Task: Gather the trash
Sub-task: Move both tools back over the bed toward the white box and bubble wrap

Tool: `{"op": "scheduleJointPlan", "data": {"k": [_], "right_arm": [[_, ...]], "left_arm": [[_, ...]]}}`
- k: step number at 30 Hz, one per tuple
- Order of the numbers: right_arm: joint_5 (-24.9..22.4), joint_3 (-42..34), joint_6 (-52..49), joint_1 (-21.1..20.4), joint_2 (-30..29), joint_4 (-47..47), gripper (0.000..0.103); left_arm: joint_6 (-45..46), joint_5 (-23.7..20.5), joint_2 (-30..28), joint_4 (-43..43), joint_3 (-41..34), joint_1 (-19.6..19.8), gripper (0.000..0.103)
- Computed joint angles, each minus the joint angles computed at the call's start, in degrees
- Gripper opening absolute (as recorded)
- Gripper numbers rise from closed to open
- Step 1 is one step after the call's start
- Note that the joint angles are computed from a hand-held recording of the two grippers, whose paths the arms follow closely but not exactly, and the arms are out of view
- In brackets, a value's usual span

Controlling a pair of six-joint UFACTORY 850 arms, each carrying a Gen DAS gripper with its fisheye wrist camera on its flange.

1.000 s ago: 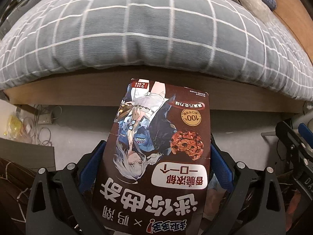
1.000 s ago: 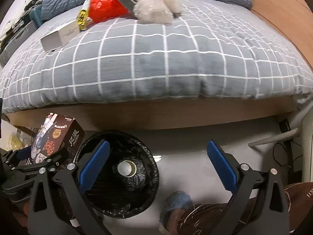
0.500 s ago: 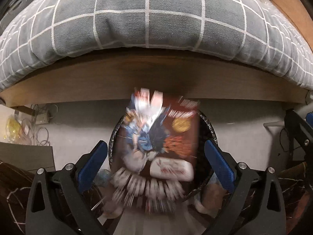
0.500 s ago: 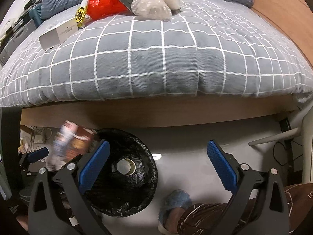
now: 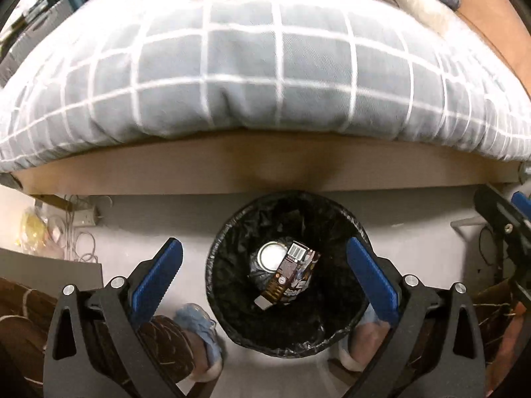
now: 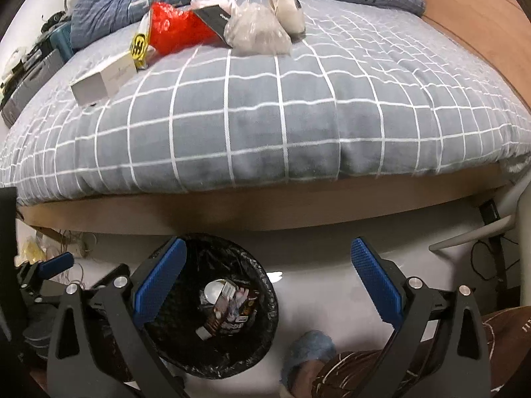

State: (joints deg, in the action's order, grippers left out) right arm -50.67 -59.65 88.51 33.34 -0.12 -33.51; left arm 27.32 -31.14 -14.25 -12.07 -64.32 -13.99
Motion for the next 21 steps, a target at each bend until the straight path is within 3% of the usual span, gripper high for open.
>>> {"op": "scheduleJointPlan", "data": {"k": [13,21], "right_arm": [[-5.5,-4.09,0.61,2.07,1.2,-5.53,0.096],[-7.98,-7.48,-3.03,0.42,1.38,-7.78,0.096]], "left_arm": [[5.98,-2.45,3.14,-6.31,-4.97,2.67,0.097],[7.25,-5.87,1.85,-8.76,-10.08,3.4,0.097]]}}
